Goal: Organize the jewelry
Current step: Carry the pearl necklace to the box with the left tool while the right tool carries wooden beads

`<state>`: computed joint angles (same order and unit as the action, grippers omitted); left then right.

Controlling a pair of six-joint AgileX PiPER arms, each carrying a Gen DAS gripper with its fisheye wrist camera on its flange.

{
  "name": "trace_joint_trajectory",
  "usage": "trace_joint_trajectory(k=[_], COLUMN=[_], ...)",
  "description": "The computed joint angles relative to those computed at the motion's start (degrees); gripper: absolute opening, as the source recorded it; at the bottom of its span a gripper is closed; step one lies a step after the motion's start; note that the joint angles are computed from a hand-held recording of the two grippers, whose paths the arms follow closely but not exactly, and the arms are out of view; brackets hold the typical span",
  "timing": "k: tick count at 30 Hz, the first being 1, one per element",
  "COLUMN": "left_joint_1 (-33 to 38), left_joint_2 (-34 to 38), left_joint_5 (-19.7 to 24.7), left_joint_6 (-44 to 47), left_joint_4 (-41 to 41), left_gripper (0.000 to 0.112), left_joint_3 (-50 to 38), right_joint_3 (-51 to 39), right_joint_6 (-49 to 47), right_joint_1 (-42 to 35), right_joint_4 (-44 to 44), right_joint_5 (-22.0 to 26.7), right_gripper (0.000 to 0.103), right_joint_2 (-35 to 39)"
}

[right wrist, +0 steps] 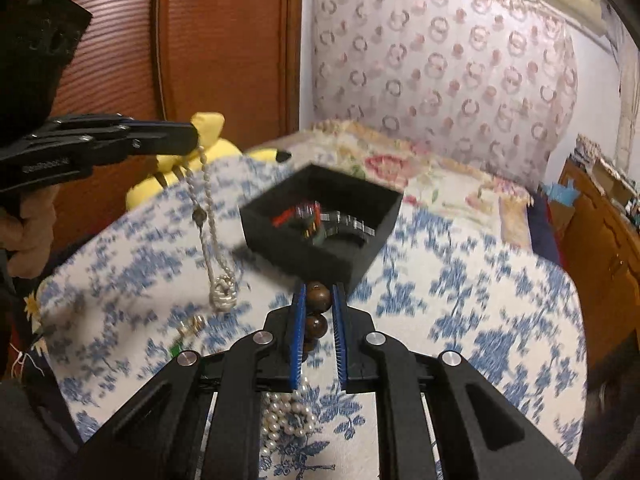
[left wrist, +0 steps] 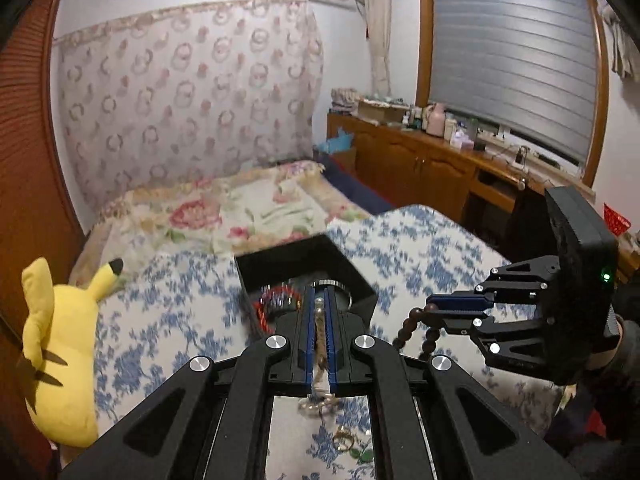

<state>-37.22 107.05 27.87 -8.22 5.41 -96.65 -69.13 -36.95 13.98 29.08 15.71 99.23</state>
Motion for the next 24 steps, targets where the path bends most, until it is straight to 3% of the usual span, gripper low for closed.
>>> trace_joint_trajectory(k=[15, 24], left_joint_1=[0.76, 1.86], left_joint_2=[4.94, 14.85], left_joint_5=[5.97, 15.64], left_joint_6=[-0.07, 0.93], left_joint_4=[1.31, 1.10], left_gripper=[0.004, 0.004], left_joint_3=[-14.94, -35.28], right_joint_3=[-8.16, -16.96], right_joint_6=[-0.27, 6.00], right_joint_1=[-0.84, -1.18], right_joint_4=[-0.03, -6.66], right_joint_5=[3.19, 5.38], right_gripper=[0.015, 0.015], right_joint_2=[-0.17, 4.07])
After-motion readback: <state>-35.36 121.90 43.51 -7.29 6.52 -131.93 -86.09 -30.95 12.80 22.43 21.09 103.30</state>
